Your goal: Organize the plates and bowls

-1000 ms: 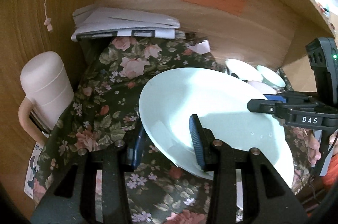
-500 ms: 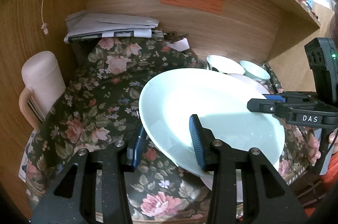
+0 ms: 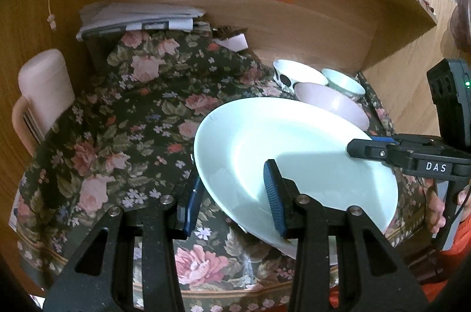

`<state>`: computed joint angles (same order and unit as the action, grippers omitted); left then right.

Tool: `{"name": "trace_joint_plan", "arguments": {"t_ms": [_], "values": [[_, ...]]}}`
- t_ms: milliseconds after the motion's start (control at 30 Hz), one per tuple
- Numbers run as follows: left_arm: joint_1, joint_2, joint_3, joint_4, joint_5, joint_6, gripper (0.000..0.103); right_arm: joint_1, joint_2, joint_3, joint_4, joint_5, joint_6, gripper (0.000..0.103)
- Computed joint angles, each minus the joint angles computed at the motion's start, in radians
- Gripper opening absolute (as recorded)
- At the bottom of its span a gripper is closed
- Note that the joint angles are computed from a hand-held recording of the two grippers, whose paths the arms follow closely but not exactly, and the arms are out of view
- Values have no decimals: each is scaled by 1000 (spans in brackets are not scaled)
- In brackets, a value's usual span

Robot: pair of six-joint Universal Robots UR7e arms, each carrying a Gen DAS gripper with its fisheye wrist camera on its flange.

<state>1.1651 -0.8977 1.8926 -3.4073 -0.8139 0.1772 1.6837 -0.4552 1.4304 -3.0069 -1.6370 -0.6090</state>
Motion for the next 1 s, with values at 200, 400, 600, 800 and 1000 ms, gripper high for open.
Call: {"name": "trace_joint_plan", "arguments": {"t_ms": [200, 400, 600, 800, 1000], "values": [[10, 10, 2, 34, -17, -33, 40, -14, 1, 12, 1, -4, 29, 30], [16, 24, -8, 59, -23, -50, 40, -21, 3, 17, -6, -15, 40, 30], [19, 39, -21, 69, -23, -46, 40, -24, 5, 18, -14, -31, 46, 30], [22, 55, -37, 87, -25, -43, 40, -30, 4, 22, -18, -43, 56, 30], [28, 64, -53, 126, -39, -51, 40, -38, 2, 26, -23, -56, 62, 30]]}}
